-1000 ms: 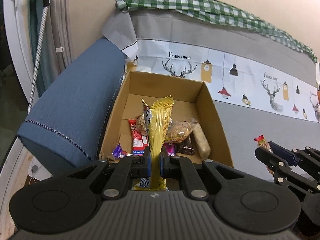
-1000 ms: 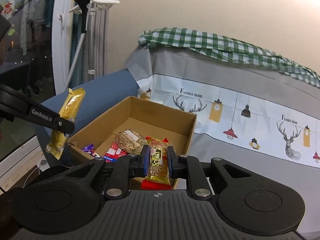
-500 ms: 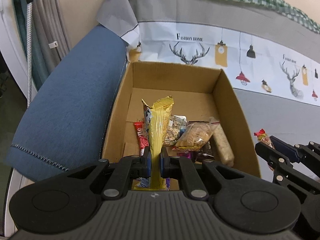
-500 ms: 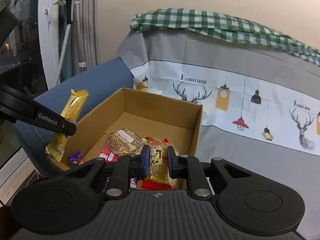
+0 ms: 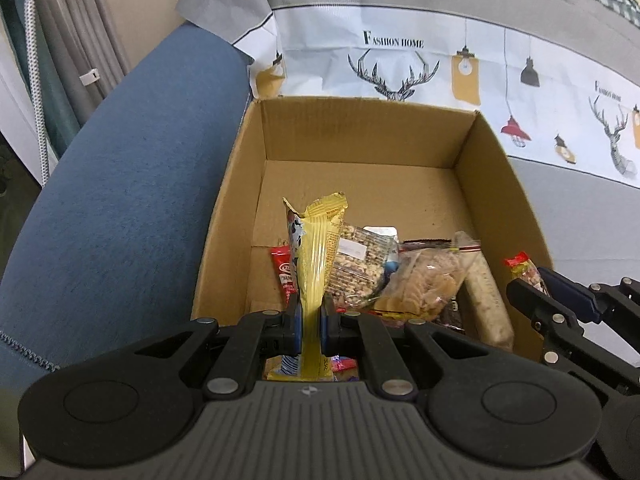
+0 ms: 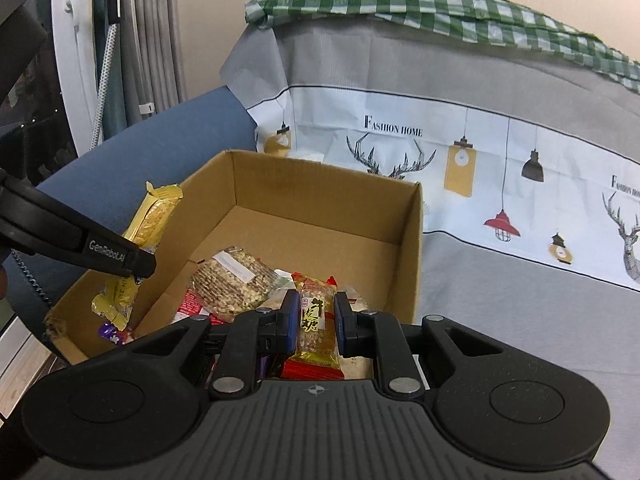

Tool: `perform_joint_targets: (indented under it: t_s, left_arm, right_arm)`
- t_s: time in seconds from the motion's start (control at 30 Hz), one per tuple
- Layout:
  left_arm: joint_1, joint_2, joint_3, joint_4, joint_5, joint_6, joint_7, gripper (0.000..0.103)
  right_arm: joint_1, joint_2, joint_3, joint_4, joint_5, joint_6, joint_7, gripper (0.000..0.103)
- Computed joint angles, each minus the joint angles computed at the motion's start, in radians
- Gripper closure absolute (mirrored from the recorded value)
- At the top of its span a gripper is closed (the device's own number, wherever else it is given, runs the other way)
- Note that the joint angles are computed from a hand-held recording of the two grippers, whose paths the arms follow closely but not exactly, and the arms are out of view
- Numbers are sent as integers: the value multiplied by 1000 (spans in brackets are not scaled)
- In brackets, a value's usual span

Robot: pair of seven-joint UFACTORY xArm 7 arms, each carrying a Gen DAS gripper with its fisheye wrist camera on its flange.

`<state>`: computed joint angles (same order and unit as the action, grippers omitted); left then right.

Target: Organize snacks

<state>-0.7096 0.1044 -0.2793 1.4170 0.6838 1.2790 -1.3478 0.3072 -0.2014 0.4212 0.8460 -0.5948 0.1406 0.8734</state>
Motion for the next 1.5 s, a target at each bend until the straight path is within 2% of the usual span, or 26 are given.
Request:
perform_joint_targets:
  t_s: [0.13,0.2,0.23,0.27,0.3,0.33,0.37,0.4,0.43,0.5,0.57,0.9,1.17,1.5]
  left_arm:
    - [13,18,12,-5,-6,-12,20,94]
    - [17,25,18,-6,-8,-16,24,85]
    - [21,29,22,-4,-16,-18,35,50]
    - [24,36,25,5,-22,-11,48,4]
    - [18,48,27,23,-7,21,48,1]
    - [2,59,28,35,40,61,34,1]
    - [-6,56,30,30,68,67,40,0]
    - [-8,52,29,28,72,69,55,0]
    - [-9,48,28,29,65,72,59,0]
    - [-12,28,23,13,54,64,44,0]
    - [-20,13,11,7,48,71,31,0]
    - [-116,-41,-84,11,59,197,-100,0]
    - [-215,-25,-138,54,78,334,-219,0]
    - [-352,42,-138,136,106,455,-350,0]
  right_arm:
    - [-7,55,12,42,-53,29,41,84]
    - [13,82,-5,63,-71,44,57,84]
    - [22,94,-13,73,-84,51,68,84]
    - [28,105,-20,85,-106,60,89,81]
    - [35,113,-29,93,-124,63,106,75]
    - [44,120,-39,104,-138,74,118,53]
    - [48,121,-43,112,-178,90,162,37]
    - [40,116,-37,116,-220,104,212,29]
    - [61,108,-60,111,-227,106,221,22]
    - [86,84,-84,91,-180,100,182,21]
    - [105,45,-88,62,-124,103,141,15]
    - [174,-275,-72,-152,179,162,-26,7]
    - [196,-463,-27,-246,303,192,-120,6]
    - [234,-691,9,-361,423,259,-195,5]
